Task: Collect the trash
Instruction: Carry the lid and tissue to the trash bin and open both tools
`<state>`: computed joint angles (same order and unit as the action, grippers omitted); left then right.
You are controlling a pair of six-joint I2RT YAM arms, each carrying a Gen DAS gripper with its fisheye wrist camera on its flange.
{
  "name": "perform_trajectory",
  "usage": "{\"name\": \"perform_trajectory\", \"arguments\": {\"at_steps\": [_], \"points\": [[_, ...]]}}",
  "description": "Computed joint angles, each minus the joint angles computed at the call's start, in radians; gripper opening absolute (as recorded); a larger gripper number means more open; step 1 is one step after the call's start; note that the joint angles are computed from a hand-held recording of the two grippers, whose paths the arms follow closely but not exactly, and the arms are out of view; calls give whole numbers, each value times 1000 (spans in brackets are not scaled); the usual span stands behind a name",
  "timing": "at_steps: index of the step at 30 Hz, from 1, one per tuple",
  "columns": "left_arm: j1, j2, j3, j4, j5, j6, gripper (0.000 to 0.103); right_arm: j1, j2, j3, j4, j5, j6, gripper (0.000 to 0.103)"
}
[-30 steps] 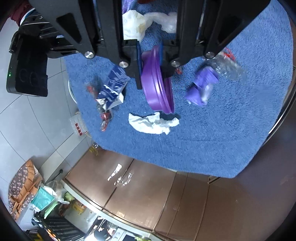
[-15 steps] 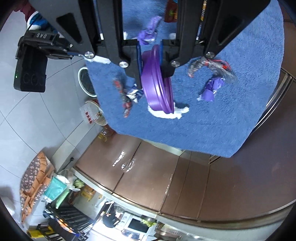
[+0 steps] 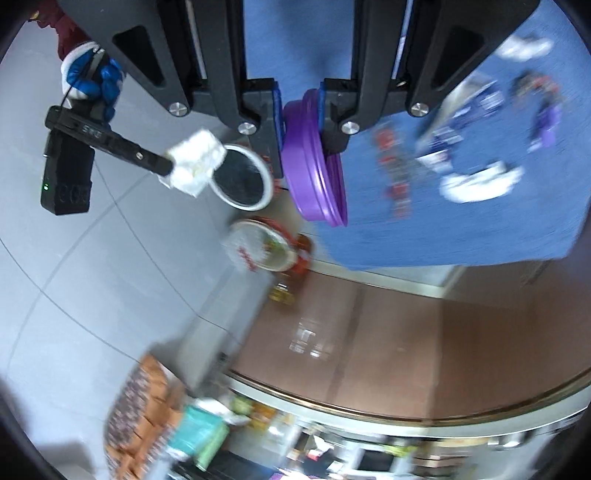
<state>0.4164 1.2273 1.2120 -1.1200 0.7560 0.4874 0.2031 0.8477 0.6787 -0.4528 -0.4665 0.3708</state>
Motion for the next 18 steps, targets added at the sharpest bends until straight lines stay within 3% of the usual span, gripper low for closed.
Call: {"name": "perform_trajectory", "arguments": {"at_steps": [5, 9, 14, 18], "points": [[-472, 99, -31, 302, -168, -361, 13, -409, 57, -7, -37, -67, -238, 5], [-721, 342, 70, 453, -261, -503, 13, -597, 229, -23, 91, -66, -321, 5], [-882, 720, 375, 476, -302, -584, 13, -700, 523, 13, 291, -16, -335, 5], [-937, 970, 628, 438, -300, -637, 13, -730, 708, 77, 375, 25, -328, 5]]}}
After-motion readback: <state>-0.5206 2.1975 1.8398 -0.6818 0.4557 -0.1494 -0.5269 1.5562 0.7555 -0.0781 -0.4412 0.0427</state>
